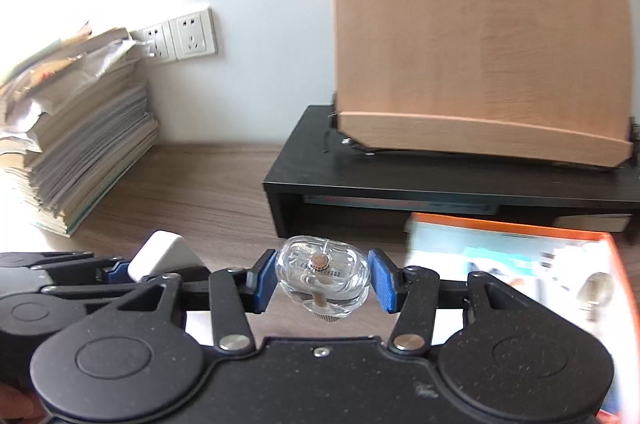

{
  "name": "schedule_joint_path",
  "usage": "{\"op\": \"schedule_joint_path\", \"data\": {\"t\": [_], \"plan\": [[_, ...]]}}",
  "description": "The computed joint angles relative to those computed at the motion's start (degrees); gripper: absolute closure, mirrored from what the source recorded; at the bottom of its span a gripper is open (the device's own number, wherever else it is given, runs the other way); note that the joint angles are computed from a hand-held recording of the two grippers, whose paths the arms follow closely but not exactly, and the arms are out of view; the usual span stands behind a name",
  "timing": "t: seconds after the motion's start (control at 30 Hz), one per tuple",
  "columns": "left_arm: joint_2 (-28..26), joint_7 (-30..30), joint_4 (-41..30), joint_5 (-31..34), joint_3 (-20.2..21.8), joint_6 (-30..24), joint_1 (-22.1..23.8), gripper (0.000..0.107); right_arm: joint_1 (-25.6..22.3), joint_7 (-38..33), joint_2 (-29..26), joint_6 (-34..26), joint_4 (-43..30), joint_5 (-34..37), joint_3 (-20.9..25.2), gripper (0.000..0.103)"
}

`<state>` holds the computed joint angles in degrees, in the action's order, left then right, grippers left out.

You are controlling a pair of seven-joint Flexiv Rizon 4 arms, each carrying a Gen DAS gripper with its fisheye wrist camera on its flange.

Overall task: Organize rigid objects
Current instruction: 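Carry the white charger and glass bottle over the orange-rimmed box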

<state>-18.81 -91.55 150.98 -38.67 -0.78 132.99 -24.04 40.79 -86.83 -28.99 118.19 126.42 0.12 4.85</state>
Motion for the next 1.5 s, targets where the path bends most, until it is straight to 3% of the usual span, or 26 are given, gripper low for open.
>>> {"op": "schedule_joint_path", "data": {"t": [0.17, 0.33, 0.5, 0.8, 1.13, 1.5], "plan": [[-1.11, 6.54, -4.34, -15.62, -3.27, 1.23, -10.02, 0.078, -8.75, 0.2, 4.95, 3.17, 6.71, -3.98, 3.45, 0.043], [-3.84, 11.77, -10.71, -24.79, -6.82, 2.19, -14.94, 0.078, -18.38, 1.96, 7.75, 5.8, 11.49, -9.53, 5.42, 0.043], [-7.47, 17.31, -17.64, -30.55, -9.24, 2.82, -17.35, 0.078, -27.11, 4.96, 8.58, 7.5, 14.21, -15.92, 5.51, 0.043], [-11.31, 25.38, -25.34, -37.98, -12.83, 4.49, -18.9, 0.078, -37.93, 10.2, 7.29, 10.69, 14.94, -27.4, 4.95, 0.043], [-12.27, 28.77, -27.54, -41.0, -14.84, 5.01, -18.41, 0.078, -40.49, 13.91, 5.98, 11.18, 13.78, -34.76, 4.62, 0.043], [-11.81, 30.35, -27.26, -44.58, -16.25, 5.06, -17.9, 0.078, -38.92, 14.26, 6.07, 9.23, 13.78, -35.1, 4.92, 0.043]]}}
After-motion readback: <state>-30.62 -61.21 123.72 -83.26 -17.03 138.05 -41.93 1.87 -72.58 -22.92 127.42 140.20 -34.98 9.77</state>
